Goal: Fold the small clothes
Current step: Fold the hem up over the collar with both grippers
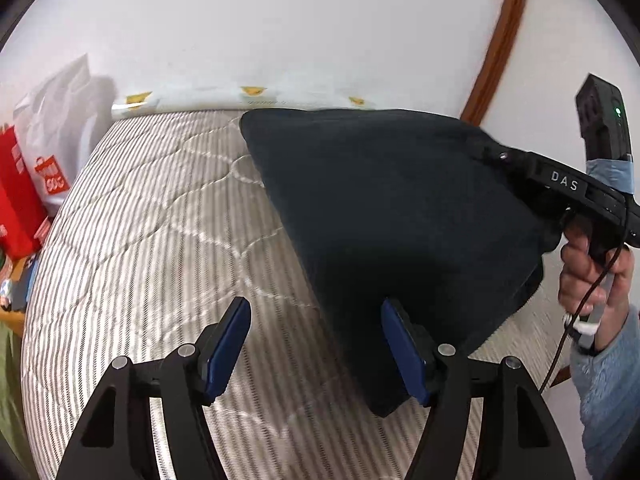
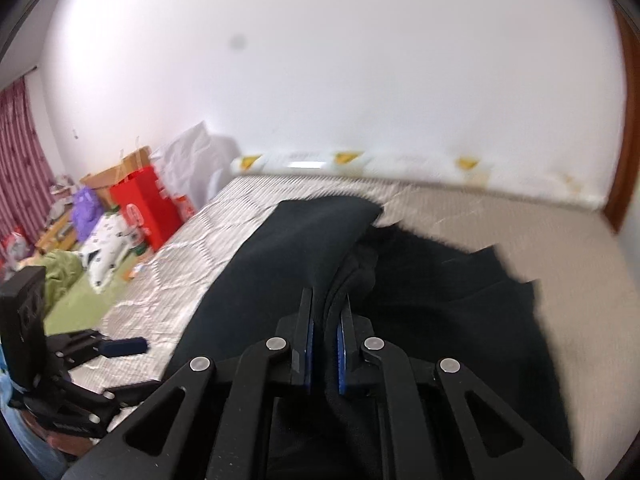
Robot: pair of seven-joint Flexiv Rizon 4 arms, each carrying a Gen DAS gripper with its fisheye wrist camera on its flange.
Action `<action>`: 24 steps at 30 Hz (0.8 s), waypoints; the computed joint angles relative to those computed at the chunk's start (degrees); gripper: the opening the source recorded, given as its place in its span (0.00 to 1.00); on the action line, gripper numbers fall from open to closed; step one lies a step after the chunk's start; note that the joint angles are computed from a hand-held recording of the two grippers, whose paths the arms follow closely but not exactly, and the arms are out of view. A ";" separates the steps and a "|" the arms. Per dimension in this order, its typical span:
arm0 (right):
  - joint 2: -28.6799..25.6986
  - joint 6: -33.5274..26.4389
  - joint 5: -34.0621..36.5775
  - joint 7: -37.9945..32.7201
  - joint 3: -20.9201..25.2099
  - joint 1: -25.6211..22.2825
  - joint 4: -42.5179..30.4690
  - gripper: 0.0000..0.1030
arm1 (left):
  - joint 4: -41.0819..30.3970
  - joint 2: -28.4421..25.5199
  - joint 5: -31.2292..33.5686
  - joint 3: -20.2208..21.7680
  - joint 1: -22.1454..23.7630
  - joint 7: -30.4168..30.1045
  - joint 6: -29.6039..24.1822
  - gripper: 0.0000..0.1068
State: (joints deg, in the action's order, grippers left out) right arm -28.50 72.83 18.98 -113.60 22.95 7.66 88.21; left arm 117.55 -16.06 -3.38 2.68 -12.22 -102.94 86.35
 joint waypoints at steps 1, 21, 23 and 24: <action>0.64 1.47 -0.13 -0.76 -0.39 -0.37 0.83 0.08 | -0.80 -0.21 0.94 0.92 -1.05 -0.79 -0.52 0.62; 1.76 9.33 -9.19 10.49 -4.81 -10.36 13.88 0.18 | -4.09 -2.54 5.23 -0.90 -6.06 0.42 -5.41 0.62; 2.72 9.02 -7.41 8.81 -2.22 -12.98 14.66 0.25 | -5.26 -3.52 6.40 -0.22 -7.16 -0.63 -6.59 0.62; 3.01 8.21 -6.35 7.86 -1.00 -14.19 14.64 0.29 | -5.71 -4.11 6.77 -0.10 -7.42 -1.13 -6.57 0.62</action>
